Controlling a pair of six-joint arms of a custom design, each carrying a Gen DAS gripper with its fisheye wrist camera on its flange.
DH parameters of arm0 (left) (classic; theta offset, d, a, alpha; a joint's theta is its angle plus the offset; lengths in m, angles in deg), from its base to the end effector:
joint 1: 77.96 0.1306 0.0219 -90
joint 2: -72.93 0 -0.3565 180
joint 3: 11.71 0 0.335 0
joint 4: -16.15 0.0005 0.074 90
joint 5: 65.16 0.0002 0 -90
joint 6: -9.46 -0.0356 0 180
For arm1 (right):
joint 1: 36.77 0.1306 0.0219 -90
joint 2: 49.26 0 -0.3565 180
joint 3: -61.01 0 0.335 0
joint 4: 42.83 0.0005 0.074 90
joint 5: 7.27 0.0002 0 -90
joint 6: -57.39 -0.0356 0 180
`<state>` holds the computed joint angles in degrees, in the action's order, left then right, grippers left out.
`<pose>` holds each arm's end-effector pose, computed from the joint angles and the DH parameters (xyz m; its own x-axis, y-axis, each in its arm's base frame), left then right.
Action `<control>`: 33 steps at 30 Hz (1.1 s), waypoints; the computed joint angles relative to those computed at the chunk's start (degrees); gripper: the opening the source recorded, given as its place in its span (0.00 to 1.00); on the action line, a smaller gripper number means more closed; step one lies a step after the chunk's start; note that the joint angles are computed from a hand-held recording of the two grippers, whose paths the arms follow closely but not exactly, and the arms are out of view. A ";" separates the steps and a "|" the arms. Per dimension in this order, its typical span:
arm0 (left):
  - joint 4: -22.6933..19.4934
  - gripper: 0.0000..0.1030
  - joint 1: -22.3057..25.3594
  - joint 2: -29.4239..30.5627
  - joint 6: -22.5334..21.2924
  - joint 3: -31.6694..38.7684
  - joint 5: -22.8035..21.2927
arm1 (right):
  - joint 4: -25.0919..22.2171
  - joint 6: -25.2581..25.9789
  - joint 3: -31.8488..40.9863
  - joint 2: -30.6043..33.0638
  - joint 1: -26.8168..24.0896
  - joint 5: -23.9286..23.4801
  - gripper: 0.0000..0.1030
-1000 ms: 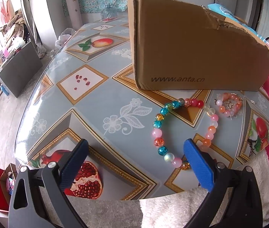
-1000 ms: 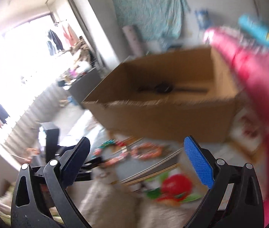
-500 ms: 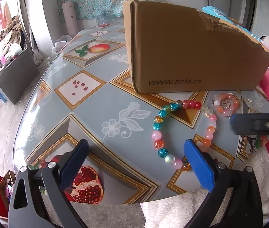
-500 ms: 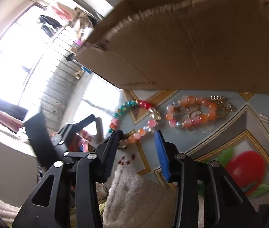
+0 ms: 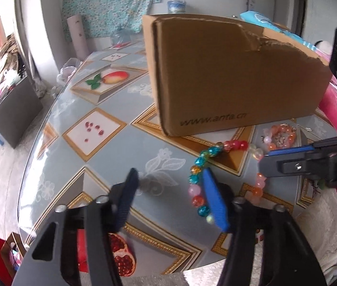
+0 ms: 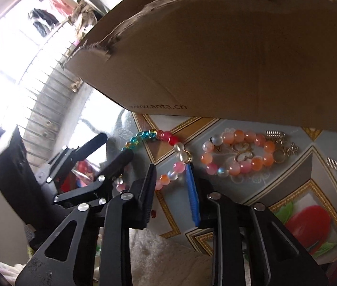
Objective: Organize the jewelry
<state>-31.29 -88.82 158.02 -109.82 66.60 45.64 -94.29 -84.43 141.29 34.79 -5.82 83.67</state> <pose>0.3772 -0.0857 0.3591 -0.5091 0.5632 -0.6509 0.7211 0.6919 0.0347 0.3278 0.1953 0.3730 -0.8334 0.4167 -0.3631 0.2409 0.8651 0.4400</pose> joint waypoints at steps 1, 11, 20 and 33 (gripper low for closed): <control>-0.11 0.41 -0.09 -0.03 -0.34 0.00 0.28 | -1.03 0.17 1.23 1.07 0.58 1.11 0.17; -0.27 0.09 -0.87 -0.94 -1.53 -0.82 2.09 | -1.36 -0.74 4.71 4.45 2.17 2.44 0.07; -3.08 0.09 0.85 -1.91 -0.15 1.30 6.02 | 1.46 -1.47 0.32 -1.19 2.52 3.20 0.07; -9.82 0.09 2.37 -6.82 1.80 9.39 13.43 | 2.71 3.78 -1.52 -12.47 4.98 8.72 0.07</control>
